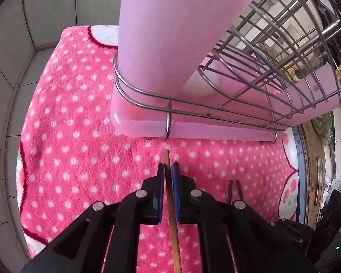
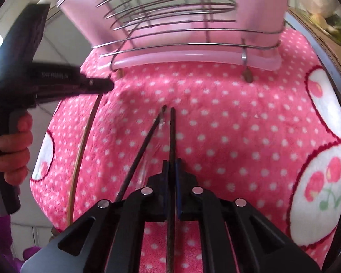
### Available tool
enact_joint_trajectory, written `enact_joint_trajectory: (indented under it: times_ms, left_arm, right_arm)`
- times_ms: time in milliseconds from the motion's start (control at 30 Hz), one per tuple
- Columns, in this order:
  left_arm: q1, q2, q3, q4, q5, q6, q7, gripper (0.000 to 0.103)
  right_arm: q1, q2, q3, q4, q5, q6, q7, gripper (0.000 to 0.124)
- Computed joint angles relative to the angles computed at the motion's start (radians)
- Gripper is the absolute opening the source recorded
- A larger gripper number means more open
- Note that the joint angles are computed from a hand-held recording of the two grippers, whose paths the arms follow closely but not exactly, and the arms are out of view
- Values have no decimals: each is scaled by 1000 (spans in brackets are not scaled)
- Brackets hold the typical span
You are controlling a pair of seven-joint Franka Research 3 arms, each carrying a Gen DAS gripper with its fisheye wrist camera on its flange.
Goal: Organize utensils
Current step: 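Lift both chopsticks upright and carry them above the pink cup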
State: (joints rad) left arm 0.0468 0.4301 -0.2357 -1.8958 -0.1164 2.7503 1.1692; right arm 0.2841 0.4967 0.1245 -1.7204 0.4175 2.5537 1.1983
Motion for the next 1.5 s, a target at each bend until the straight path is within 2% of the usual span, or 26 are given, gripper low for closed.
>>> enact_joint_trajectory:
  times_ms: [100,200,367,533,700,833,933,1000,1100,1167,1267,1300,1367,1500]
  left_arm:
    - [21,10,-19,10,-29,-32,29,9]
    - [31,24,-30,23,-56,-47,46,10]
    - [24,19,-15,38,-52,-96,66,11]
    - [-42,45,39,97,46,-163,8,11]
    - [-101,62,77,137,168,-204,-59,11]
    - [-132,61,95,135,248,-194,-114,8]
    - [-100,40,60,90,197,-127,-128,6]
    - [-41,4,4,20,102,-38,-82,5]
    - [-11,-61,-31,-75,31,76,-42,5]
    - [-6,-109,-37,-135,10,149,-28,5]
    - [-32,-176,-17,-215,27,252,-53,5]
    - [-30,-196,-16,-236,31,281,-57,5]
    - [17,-245,-61,-292,-21,341,-6,5]
    - [11,-318,-61,-361,-31,433,-4,5]
  right_arm:
    - [6,-9,-27,-6,-17,1,59,5]
    - [-13,6,-25,28,-7,-64,95,6]
    - [-44,22,-8,80,25,-130,70,8]
    - [-15,79,-35,198,-45,-172,94,8]
    - [23,184,-49,358,-129,-266,128,8]
    - [39,202,-53,372,-155,-239,147,8]
    - [17,185,-32,329,-119,-191,129,6]
    - [-24,161,0,285,-54,-159,88,5]
    - [-83,112,43,211,63,-101,12,5]
    - [-120,66,64,152,143,-59,-63,5]
    - [-157,7,90,84,263,-23,-161,5]
    - [-159,-13,87,63,287,-10,-184,5]
    - [-177,-53,99,20,369,18,-261,5]
    - [-167,-138,100,-73,489,99,-396,5]
